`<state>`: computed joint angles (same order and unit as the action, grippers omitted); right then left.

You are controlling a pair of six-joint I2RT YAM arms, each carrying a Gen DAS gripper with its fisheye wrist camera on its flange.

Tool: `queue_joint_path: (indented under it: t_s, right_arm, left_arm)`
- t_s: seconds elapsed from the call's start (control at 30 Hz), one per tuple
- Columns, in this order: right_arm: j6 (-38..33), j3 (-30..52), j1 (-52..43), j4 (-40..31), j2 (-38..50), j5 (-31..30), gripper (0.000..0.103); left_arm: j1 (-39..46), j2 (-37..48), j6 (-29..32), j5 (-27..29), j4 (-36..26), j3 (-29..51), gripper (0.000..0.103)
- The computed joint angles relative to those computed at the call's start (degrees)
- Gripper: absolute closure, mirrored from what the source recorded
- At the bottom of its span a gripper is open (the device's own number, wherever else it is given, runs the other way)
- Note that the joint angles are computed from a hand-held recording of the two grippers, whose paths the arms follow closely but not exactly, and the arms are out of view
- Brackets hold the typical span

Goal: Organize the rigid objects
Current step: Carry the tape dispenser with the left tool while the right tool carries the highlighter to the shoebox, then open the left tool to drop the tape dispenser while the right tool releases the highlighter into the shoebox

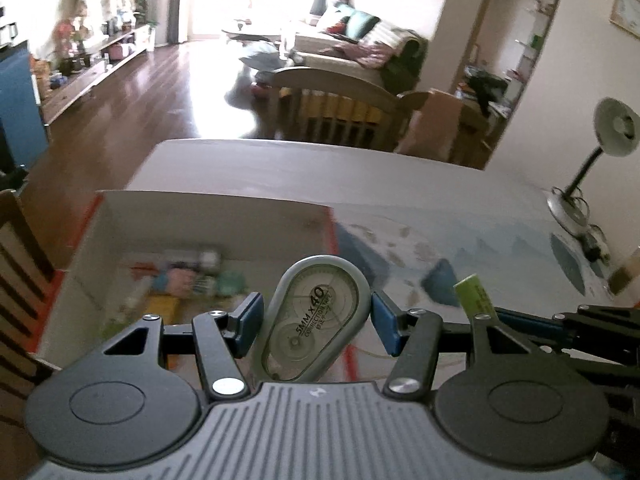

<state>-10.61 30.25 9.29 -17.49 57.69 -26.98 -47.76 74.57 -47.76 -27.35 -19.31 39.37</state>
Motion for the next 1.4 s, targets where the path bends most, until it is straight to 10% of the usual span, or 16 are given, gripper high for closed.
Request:
queue_joint_path:
  t_s: [0.43, 0.87, 1.4]
  right_arm:
    - [10.91, 3.59, 18.89, 12.31, 14.74, 13.12, 0.087]
    - [11.46, 8.44, 28.01, 19.64, 33.91, 23.16, 0.088]
    - [11.32, 10.22, 30.43, 18.58, 37.58, 26.49, 0.082]
  left_arm:
    - [17.21, -12.63, 10.53, 5.79, -0.4, -10.15, 0.045]
    - [30.31, 5.0, 21.47, 13.94, 17.15, -13.95, 0.045]
    - [32.88, 15.26, 23.67, 17.6, 22.69, -13.21, 0.045]
